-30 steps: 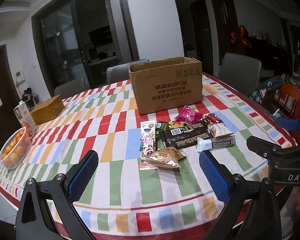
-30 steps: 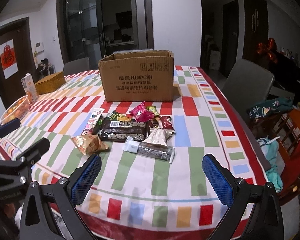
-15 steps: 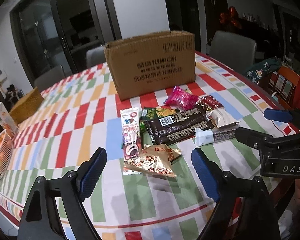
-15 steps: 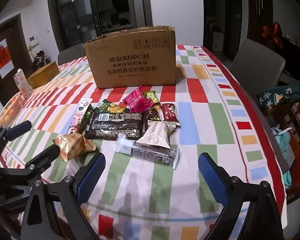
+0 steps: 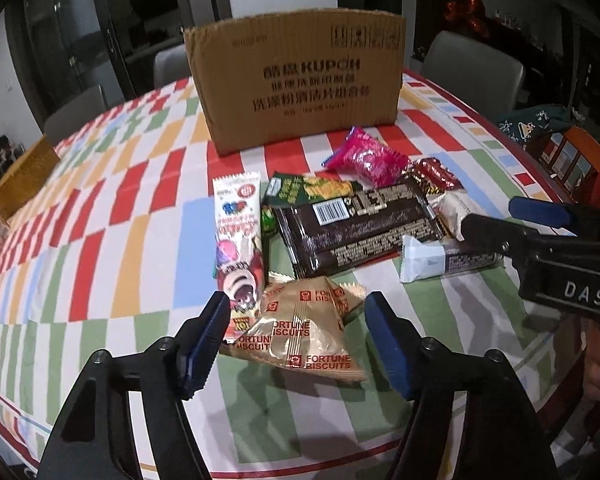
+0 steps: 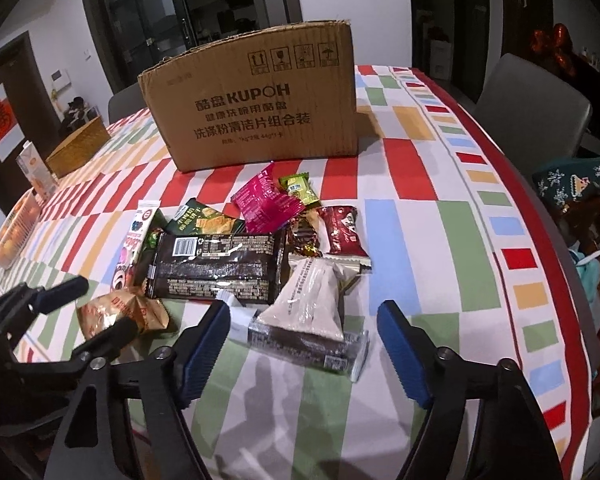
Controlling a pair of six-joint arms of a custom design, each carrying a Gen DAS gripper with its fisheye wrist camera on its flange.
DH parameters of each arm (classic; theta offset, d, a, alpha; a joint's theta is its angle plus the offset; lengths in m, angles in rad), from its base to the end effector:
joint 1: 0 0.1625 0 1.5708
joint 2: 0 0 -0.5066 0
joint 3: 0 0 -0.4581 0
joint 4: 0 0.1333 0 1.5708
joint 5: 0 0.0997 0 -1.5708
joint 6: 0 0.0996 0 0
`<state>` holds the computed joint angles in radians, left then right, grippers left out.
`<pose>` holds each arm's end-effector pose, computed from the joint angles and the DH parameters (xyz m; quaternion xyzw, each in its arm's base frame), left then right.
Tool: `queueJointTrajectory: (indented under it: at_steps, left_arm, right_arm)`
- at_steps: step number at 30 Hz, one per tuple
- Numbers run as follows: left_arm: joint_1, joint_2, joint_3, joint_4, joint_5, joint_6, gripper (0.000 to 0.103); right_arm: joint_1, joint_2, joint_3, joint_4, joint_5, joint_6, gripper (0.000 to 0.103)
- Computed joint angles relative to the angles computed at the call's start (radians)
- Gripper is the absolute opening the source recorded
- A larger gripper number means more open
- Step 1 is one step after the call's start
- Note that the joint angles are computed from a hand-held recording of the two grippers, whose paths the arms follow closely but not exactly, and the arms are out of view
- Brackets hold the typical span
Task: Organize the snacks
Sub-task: 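Grasp the Fortune Biscuits packet with left tool while right tool grasps the white pastry, then carry both packets into the cardboard box and open both tools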
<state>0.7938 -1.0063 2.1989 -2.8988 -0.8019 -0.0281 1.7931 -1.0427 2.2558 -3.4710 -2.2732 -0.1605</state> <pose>-0.2402 -0.5332 0.1073 0.3147 0.8701 -0.2043 0.3197 0.1865 -0.5124 0.1754 0.0544 -0.8900 0.3261 0.3140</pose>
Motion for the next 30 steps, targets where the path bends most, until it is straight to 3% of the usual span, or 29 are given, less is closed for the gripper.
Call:
queueJointTrajectory:
  at_steps: [7, 18, 24, 30]
  left_arm:
    - [0.034, -0.006, -0.030, 0.097, -0.082, -0.081, 0.056]
    - [0.048, 0.002, -0.052, 0.111, -0.125, -0.096, 0.047]
    - [0.052, -0.004, -0.054, 0.109, -0.144, -0.107, 0.045]
    - [0.041, -0.025, -0.040, 0.077, -0.155, -0.107, 0.045]
  right_arm:
    - [-0.020, 0.003, -0.027, 0.060, 0.025, 0.007, 0.060]
    - [-0.045, 0.006, -0.070, 0.174, 0.035, 0.066, 0.040]
    - [-0.042, 0.007, -0.069, 0.184, 0.017, 0.065, 0.032]
    - [-0.025, -0.005, -0.056, 0.164, 0.013, 0.051, 0.031]
